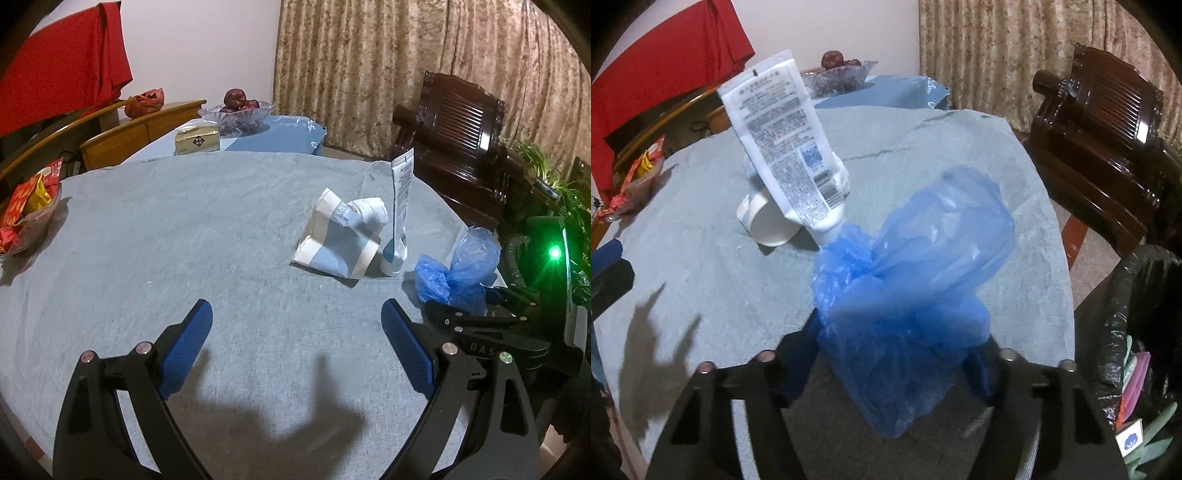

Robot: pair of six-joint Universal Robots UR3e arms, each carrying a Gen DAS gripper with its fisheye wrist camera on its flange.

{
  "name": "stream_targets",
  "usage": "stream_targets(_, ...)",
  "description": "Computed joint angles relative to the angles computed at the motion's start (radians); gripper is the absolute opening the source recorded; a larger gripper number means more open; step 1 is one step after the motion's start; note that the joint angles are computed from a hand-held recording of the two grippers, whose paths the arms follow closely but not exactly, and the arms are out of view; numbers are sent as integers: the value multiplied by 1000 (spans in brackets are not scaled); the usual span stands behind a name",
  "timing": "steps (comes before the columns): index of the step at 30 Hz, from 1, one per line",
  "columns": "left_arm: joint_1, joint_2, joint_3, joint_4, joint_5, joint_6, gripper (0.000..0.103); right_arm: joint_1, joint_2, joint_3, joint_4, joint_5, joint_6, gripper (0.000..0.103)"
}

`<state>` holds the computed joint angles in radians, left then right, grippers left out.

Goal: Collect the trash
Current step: 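Grasp the blue plastic bag with the right gripper and lift it, then grasp the small white packet with the left gripper while the right gripper holds the blue bag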

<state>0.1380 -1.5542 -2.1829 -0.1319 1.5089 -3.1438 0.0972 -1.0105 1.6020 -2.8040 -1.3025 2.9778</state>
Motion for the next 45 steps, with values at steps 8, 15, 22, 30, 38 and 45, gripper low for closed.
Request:
stream_targets(8, -19, -9, 13, 14, -4, -5, 90, -42, -74, 40, -13, 61, -1, 54)
stream_targets(15, -90, -91, 120, 41, 3, -36, 85, -98, -147, 53, -11, 80, 2, 55)
stream_targets(22, -169, -241, 301, 54, 30, -45, 77, -139, -170, 44, -1, 93, -11, 55)
stream_targets(30, -193, -396, 487, 26, 67, -42, 68, -160, -173, 39, 5, 104, -24, 56)
stream_targets(38, -187, -463, 588, -20, 42, -38, 60, -170, -161, 19, 6, 125, -26, 56)
stream_targets(45, -202, -487, 611, -48, 11, -30, 27, -171, -156, 5, 18, 122, -21, 56)
